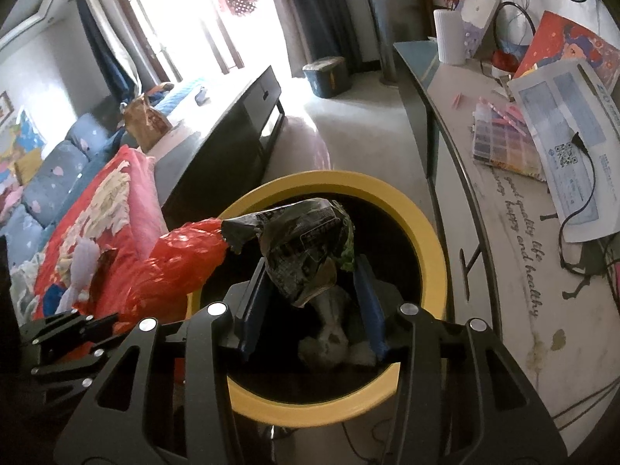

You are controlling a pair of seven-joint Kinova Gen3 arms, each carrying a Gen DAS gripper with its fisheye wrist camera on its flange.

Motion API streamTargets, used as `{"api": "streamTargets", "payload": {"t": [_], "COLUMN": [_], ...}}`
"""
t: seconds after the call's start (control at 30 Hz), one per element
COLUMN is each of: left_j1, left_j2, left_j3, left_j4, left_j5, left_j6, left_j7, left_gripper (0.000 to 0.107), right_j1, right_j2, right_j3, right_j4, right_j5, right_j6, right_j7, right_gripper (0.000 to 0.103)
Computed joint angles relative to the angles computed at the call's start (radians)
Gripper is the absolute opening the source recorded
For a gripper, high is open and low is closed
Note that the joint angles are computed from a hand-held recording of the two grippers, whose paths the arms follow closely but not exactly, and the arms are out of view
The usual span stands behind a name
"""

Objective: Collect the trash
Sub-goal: 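Carry the red bag with the left tool while the right tool carries the wrapper to the bin, then open the left tool over the bin while the right tool opens, dropping the wrapper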

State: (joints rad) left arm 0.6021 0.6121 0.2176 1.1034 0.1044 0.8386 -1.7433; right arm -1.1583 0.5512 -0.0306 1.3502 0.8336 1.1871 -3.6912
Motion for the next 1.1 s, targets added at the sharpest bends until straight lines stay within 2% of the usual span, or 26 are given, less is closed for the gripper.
{"api": "streamTargets", "payload": {"t": [0.1,0.17,0.3,0.4,0.47,0.6,0.7,1.1], "left_j1": [0.007,0.011,0.014,0.009,-0.001,-0.023,-0.039,-0.085], "left_j2": [0.018,0.029,0.046,0.047,0.045,0.021,-0.002,-0.110], "left_j3": [-0.002,-0.003,-0.001,0.000,0.007,0.014,0.017,0.013], "left_j4": [-0.023,-0.038,-0.058,-0.053,-0.047,-0.009,0.021,0.144], "left_j5": [-0.006,-0.008,-0.005,0.002,0.017,0.044,0.061,0.071], "left_j6": [0.016,0.027,0.033,0.021,0.011,-0.024,-0.054,-0.169], "left_j7": [-0.002,-0.003,-0.010,-0.018,-0.021,-0.022,-0.018,0.022], "left_gripper": [0.024,0.024,0.027,0.042,0.058,0.072,0.076,0.085], "right_j1": [0.004,0.006,0.005,0.002,0.000,-0.005,-0.005,-0.032], "right_j2": [-0.002,-0.005,-0.006,-0.009,-0.011,-0.011,-0.010,0.019], "right_j3": [-0.001,-0.001,0.000,0.002,0.002,-0.002,-0.005,0.001], "right_j4": [0.007,0.014,0.021,0.027,0.031,0.029,0.025,-0.061], "right_j5": [-0.002,-0.001,-0.001,0.000,0.002,0.009,0.014,0.041], "right_j6": [-0.011,-0.019,-0.019,-0.012,-0.005,0.017,0.025,0.085], "right_j7": [-0.003,-0.006,-0.019,-0.043,-0.055,-0.070,-0.069,0.011], "right_gripper": [0.038,0.044,0.050,0.056,0.059,0.064,0.068,0.070]}}
